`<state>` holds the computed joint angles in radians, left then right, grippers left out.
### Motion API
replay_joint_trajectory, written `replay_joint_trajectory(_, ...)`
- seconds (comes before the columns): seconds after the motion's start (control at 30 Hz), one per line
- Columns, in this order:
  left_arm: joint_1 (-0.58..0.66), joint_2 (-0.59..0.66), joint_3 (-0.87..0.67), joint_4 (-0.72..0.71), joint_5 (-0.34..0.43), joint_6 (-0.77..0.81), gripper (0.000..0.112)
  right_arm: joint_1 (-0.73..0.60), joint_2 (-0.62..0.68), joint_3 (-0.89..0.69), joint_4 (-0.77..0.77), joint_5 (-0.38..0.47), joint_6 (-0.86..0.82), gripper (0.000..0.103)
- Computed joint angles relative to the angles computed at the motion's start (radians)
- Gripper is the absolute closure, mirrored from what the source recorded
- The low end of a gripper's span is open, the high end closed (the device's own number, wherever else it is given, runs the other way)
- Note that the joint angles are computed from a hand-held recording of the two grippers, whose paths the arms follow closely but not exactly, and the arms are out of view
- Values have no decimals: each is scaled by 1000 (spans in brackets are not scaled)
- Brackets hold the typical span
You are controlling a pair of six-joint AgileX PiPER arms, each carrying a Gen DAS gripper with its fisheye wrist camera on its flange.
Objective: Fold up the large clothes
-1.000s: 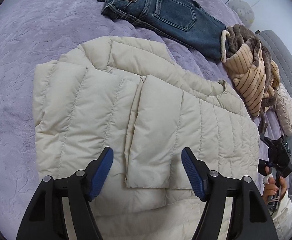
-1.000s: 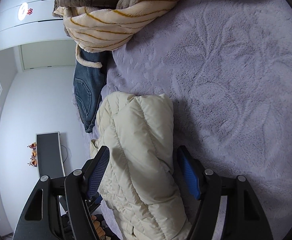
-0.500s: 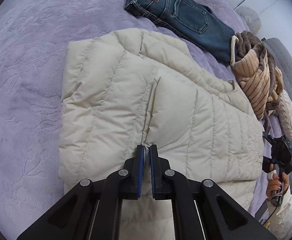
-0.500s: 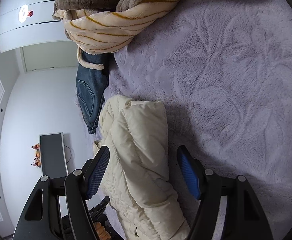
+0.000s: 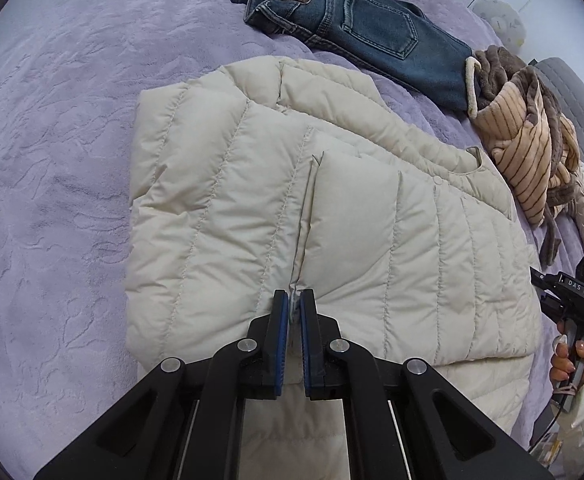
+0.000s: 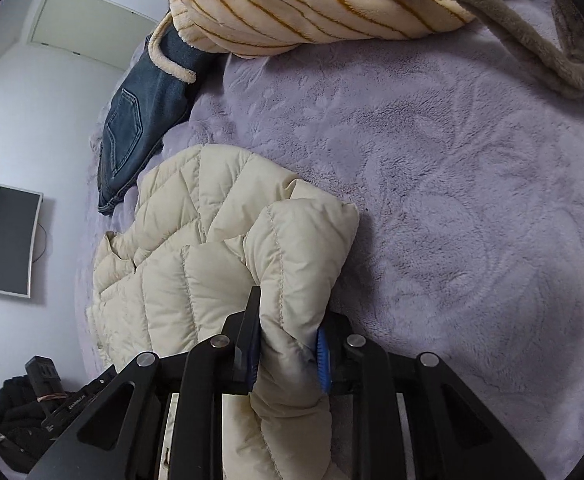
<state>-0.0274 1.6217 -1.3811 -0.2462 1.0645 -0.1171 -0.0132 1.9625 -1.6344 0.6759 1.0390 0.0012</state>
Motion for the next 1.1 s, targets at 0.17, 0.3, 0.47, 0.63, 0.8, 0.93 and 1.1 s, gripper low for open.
replay_joint_trajectory(0.17,14,-30,7,8,10,-5,104,80,-137,33,-312,-61,192,53)
replay_joint_trajectory(0.3,13,-65,16,33,8,-24,104,179,-289,116,-499,-126,272,69)
replay_joint_trajectory(0.47,-33,-84,13,117,19,-79,104,322,-258,94,-501,-94,205,81)
replay_joint_trajectory(0.63,-52,-111,35,161,36,-119,104,398,-223,136,-490,-103,176,81)
replay_joint_trajectory(0.8,-71,-137,55,208,52,-156,104,384,-217,129,-466,-82,153,81)
replay_joint_trajectory(0.93,-75,-149,56,224,79,-171,104,395,-201,81,-489,-43,181,81)
replay_joint_trajectory(1.1,-69,-164,51,221,107,-164,104,407,-189,25,-503,6,213,81)
